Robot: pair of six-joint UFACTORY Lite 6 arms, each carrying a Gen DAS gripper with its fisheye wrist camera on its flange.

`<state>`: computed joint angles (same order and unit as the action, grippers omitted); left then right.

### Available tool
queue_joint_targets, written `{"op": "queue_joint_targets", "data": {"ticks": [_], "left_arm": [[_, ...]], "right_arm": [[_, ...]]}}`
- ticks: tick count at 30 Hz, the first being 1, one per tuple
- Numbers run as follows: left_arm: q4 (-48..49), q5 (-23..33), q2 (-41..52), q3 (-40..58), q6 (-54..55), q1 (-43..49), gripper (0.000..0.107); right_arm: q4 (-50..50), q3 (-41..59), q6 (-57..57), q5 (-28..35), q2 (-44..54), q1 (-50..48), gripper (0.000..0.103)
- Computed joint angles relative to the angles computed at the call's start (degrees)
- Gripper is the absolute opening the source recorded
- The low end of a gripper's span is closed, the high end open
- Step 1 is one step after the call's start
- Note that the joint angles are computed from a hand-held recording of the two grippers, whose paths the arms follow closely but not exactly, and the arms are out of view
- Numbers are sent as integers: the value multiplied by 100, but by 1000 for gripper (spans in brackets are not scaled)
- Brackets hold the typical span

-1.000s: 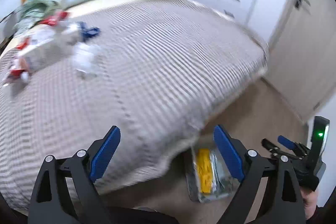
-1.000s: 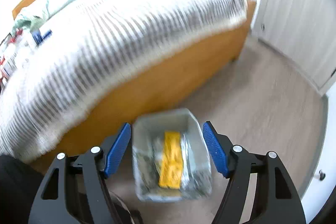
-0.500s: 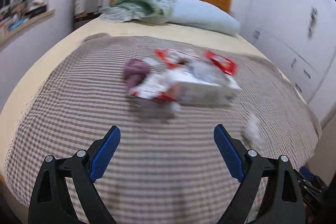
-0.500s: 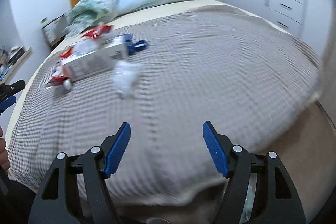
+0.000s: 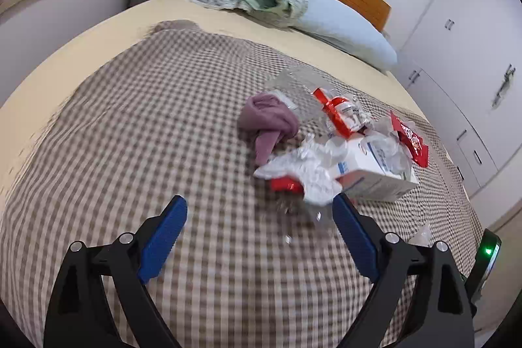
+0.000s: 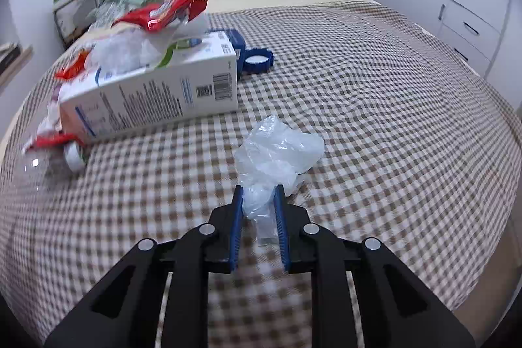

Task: Collect trash
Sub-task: 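Return both tools to the bed and grasp a clear plastic bag with the right tool, then grasp a white tissue with the left tool while the right tool holds the clear bag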

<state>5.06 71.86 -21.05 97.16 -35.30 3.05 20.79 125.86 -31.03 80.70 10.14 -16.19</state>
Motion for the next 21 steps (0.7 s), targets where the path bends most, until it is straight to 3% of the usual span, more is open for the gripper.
{"op": "queue_joint_targets", "data": {"ticks": [1,5,8,11,12,14,19,21], "left_arm": [[-484,-140,227,101,481,373,88],[-1397,-274,952,612,1357,956,87],[-1845,-313,1459,993,1730,1145,86],[-2061,-269,1980,1275,1785,1200,72],[-2147,-301,2077,1247,1789,1231,63],[-2381,-296,2256,1212,1873,1286,55],[-2432,-361,2518,1087,1841,1185,50],[-2531,-403,2571,1041,1838,1169,37]], "right_arm": [[67,-118,72,-38,-116,39,10],[412,-600,287,-129,-641,249,9],[582,-388,497,-104,-639,488,9],[897,-342,692,-125,-696,674,9],[841,-506,783,-266,-794,891,9],[906,-1097,681,-491,-1126,1088,9],[852,-1816,548,-611,-1341,1395,9],[845,-1816,619,-554,-1319,1396,9]]}}
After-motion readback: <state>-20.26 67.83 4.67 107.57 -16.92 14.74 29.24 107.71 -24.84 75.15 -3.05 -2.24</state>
